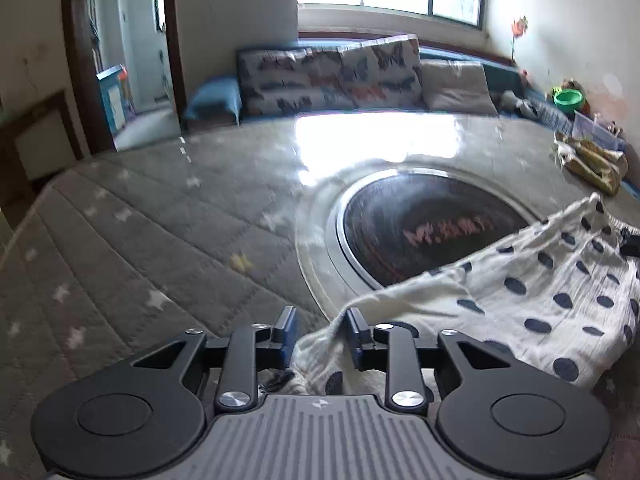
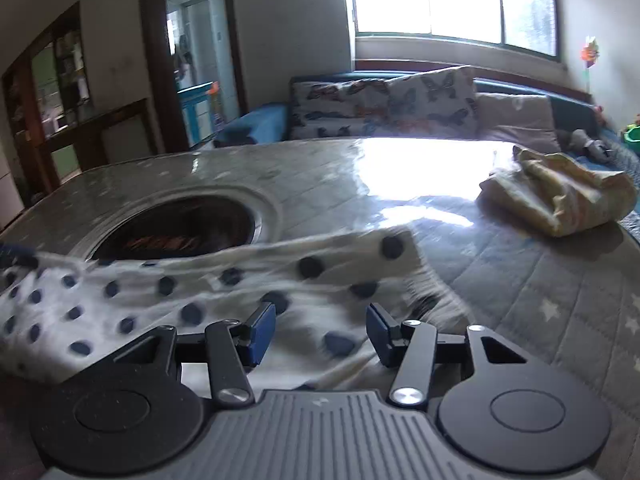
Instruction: Fold clothes
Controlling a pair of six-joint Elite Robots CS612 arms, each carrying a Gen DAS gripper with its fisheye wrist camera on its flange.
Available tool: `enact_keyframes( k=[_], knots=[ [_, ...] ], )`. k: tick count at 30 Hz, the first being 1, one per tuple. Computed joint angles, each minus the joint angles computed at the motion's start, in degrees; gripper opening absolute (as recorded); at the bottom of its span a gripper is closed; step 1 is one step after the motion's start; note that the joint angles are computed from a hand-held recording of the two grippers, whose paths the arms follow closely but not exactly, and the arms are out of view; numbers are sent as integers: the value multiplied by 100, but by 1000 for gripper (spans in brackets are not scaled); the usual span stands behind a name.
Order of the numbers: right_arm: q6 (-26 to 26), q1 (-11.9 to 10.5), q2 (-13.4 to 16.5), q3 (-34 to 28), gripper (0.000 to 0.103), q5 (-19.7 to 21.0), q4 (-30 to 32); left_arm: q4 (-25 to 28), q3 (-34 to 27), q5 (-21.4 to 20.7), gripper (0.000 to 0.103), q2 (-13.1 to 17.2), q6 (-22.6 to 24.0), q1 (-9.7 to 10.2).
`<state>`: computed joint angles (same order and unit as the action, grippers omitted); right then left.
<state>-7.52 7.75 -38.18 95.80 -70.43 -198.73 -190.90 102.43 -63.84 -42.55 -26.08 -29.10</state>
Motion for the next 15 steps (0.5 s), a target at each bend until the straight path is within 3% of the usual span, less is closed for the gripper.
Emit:
enact_keyframes(
  k=[3, 7, 10, 12, 15],
  knots=[
    [13, -82, -158, 249, 51, 521, 230, -276, 142, -89, 30, -77, 167, -61],
    [-419, -193, -399, 567, 51, 1323, 665, -601, 327, -436, 29, -190, 588, -151],
    [-851, -212, -531, 676, 51, 1837, 1255, -720, 382, -992, 29, -223, 875, -192],
    [-1122, -170, -561, 665, 51, 2011, 1741, -726, 353, -1394, 29, -199, 1017, -215],
    [-1288, -65, -513, 614, 51, 1813, 1814, -659, 247, -1805, 29, -134, 1411, -297]
  ],
)
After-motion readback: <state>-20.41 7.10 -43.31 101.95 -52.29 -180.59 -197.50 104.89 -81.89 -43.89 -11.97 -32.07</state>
